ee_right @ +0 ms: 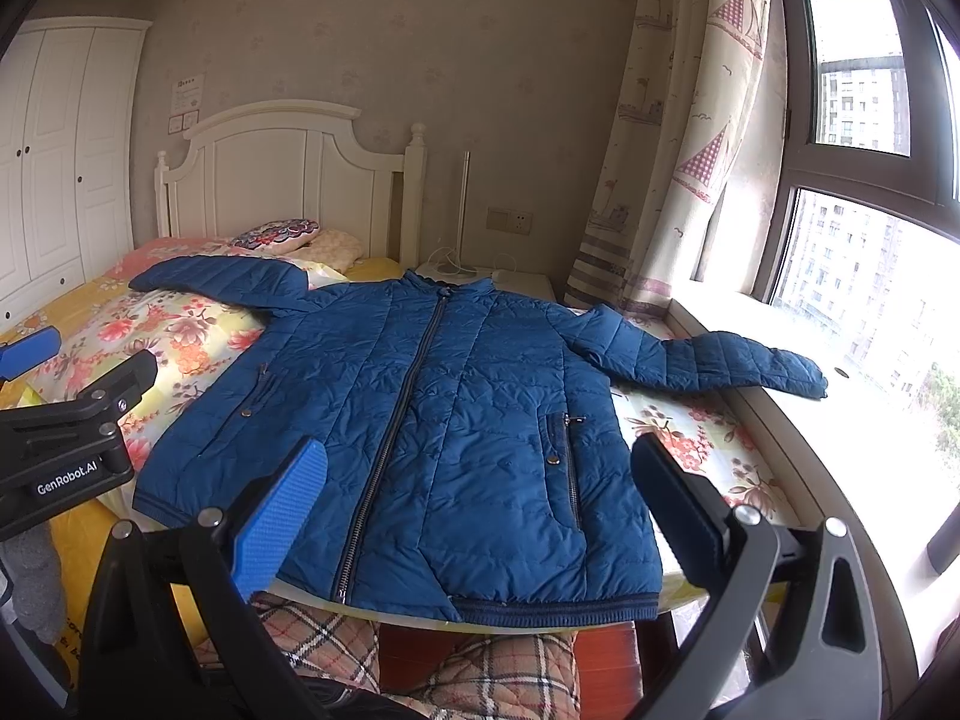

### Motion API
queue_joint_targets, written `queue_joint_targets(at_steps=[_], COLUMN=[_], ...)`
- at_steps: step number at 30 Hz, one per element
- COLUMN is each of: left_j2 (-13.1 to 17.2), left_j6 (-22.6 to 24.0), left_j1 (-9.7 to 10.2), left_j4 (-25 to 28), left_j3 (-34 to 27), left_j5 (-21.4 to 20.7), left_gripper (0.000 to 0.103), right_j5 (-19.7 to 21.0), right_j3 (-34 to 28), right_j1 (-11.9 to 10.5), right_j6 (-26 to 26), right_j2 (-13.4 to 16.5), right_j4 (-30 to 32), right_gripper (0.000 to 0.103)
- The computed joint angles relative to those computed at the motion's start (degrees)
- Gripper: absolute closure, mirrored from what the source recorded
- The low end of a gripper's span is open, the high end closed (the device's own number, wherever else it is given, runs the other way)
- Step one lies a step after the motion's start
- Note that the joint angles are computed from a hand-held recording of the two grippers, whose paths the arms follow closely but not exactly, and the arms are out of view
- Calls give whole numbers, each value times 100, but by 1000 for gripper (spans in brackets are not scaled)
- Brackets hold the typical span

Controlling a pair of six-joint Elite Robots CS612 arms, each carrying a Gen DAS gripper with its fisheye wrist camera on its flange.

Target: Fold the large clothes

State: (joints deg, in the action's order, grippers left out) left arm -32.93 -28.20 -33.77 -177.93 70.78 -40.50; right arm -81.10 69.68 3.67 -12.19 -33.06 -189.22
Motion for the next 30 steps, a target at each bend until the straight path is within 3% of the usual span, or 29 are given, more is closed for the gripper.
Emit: queue_joint_targets(at_steps=[19,30], left_j2=[110,321], left_j6=[-172,-398], left_j1=[90,248], left_j4=[621,1353], left_j3=[-303,-783], left_j5=[-197,-385], left_gripper=[4,4], right_j5=[30,-22], right_j3=[-204,-1237], right_j1=[-1,12], right_j6=[73,223], right_j2=[121,624], right_j4=[345,1301], right_gripper=[2,2])
